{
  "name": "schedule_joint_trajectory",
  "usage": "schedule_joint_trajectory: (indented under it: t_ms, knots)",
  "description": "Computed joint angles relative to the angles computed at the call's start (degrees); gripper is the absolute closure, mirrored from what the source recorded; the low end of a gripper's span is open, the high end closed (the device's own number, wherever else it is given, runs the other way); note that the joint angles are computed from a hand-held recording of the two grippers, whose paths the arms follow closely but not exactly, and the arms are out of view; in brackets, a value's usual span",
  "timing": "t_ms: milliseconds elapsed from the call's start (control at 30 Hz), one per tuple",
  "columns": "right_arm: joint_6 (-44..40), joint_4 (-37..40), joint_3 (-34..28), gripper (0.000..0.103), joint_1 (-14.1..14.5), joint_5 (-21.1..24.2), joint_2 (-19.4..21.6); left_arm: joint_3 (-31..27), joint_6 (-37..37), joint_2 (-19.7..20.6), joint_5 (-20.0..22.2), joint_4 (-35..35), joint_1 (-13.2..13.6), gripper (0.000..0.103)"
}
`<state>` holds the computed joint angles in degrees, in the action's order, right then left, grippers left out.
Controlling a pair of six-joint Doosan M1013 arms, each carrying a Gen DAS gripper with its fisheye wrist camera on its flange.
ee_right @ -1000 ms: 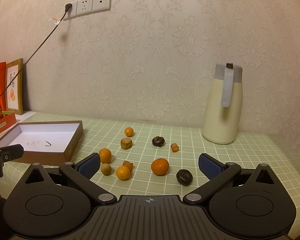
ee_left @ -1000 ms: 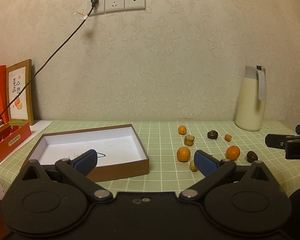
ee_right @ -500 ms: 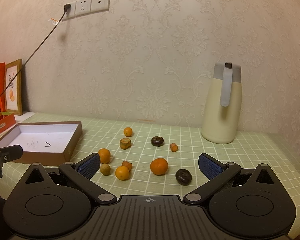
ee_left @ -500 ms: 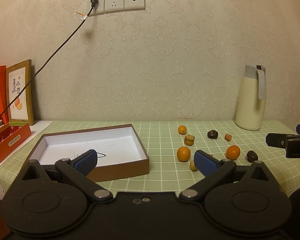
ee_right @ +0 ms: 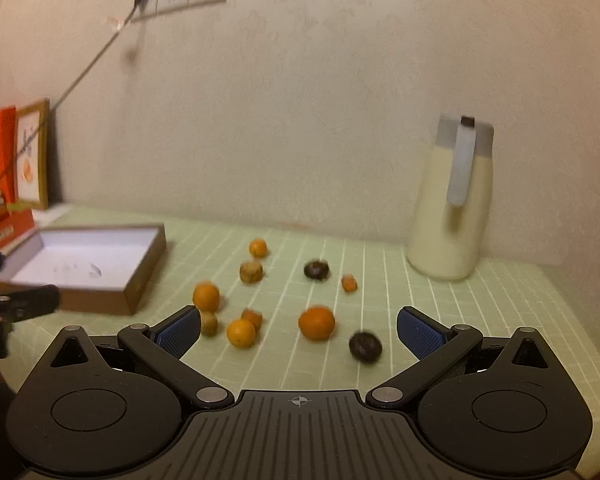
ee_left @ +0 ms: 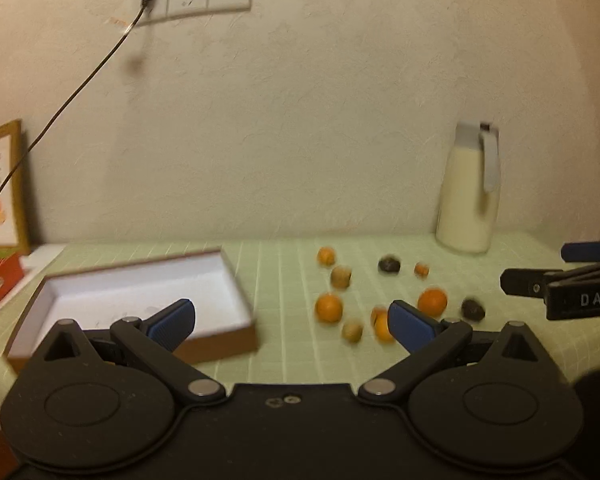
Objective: Organize fruits
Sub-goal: 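Reach the left tool to the tan longan while the right tool reaches the dark chestnut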
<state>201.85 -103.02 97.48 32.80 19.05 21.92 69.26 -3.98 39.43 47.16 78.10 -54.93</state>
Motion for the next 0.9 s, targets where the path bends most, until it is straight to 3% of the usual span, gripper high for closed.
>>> schedule_joint_trajectory:
  t_ms: [200, 333, 433, 500, 567, 667, 833, 900]
  knots:
    - [0.8, -0.7, -3.2, 0.000, -1.8, 0.4, 1.7, -7.6, 4.4, 3.6, 0.1, 0.2, 2.1, 0.008]
    - [-10.9, 10.0, -5.7, 0.000, -2.5, 0.3, 4.1, -9.6, 3.5, 5.9, -2.0, -5.3, 2.5, 0.010]
    - [-23.5, 21.4, -7.8, 0.000, -2.5, 2.1, 6.1, -12.9, 10.4, 8.5, -0.9, -9.4, 2.3, 0.017]
    - [-25.3, 22.1, -8.6, 0.000, -2.5, 2.8, 6.9, -14.1, 12.1, 9.5, -1.8, -11.5, 2.6, 0.021]
    - [-29.7, 27.3, -9.2, 0.000, -3.3, 0.3, 7.6, -15.1, 14.2, 10.3, -2.2, -13.5, 2.9, 0.024]
    - [-35.8, 34.5, -10.2, 0.000, -4.0, 0.1, 9.0, -16.4, 17.8, 11.4, -2.5, -17.4, 3.5, 0.027]
    - [-47.2, 44.8, -11.6, 0.000, -4.6, 0.3, 10.3, -19.7, 21.8, 13.7, -1.5, -21.5, 4.0, 0.029]
    - [-48.3, 45.4, -12.0, 0.000, -4.6, 1.1, 10.7, -21.1, 24.3, 14.6, -1.0, -24.2, 4.3, 0.034]
